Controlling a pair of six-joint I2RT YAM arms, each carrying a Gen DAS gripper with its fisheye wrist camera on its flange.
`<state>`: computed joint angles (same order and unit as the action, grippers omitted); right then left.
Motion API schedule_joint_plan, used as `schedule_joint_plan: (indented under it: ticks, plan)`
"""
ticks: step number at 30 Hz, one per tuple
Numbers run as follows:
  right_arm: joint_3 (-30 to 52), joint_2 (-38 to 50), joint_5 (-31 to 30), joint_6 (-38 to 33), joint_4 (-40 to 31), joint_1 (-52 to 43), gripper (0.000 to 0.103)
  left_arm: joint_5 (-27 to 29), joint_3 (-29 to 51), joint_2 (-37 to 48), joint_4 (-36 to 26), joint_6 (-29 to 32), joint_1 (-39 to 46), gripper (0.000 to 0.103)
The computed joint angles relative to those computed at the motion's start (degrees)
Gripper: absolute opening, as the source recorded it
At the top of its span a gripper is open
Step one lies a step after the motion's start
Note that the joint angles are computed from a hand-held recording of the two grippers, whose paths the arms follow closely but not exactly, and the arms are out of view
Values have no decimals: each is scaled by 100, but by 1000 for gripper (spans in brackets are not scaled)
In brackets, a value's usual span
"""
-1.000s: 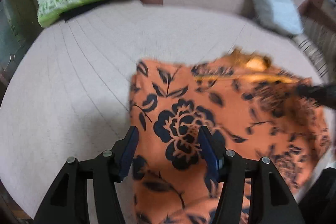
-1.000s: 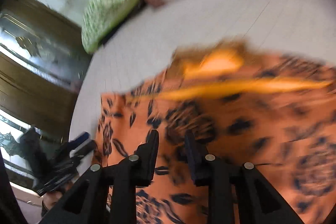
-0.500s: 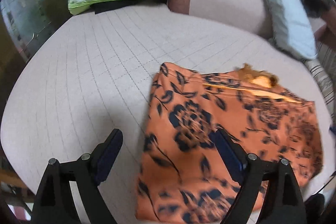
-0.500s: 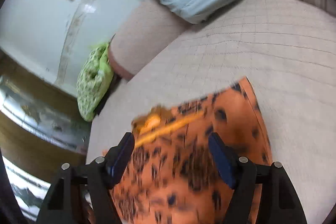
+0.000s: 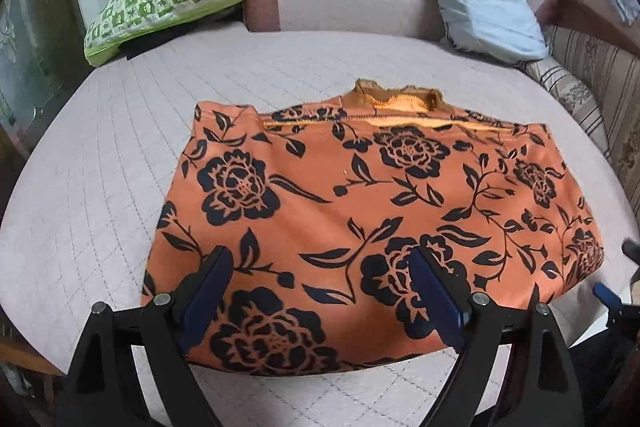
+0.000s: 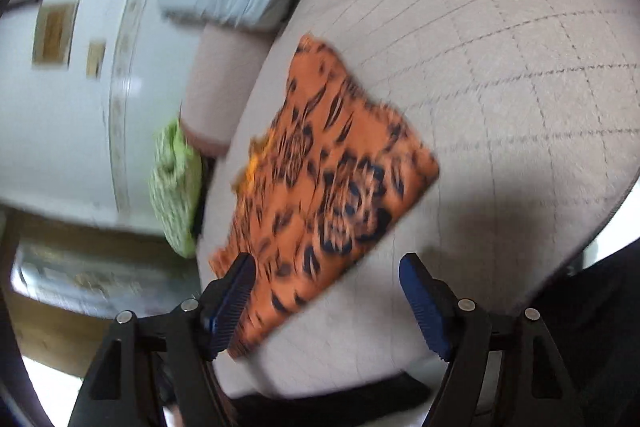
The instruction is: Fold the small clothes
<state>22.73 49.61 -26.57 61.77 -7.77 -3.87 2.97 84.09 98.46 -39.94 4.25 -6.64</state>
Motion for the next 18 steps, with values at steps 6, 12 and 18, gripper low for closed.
schedule_joint_plan:
  ticks: [6, 12, 18]
  plan:
    - [71, 1027, -27, 484, 635, -242, 78, -156, -18, -47, -22, -112, -140, 90]
    - [118, 1214, 84, 476, 767, -291, 78, -134, 38, -13, -56, -88, -189, 90]
    - [300, 1444, 194, 445, 783, -243, 78, -125, 96, 106, -104, -126, -157, 90]
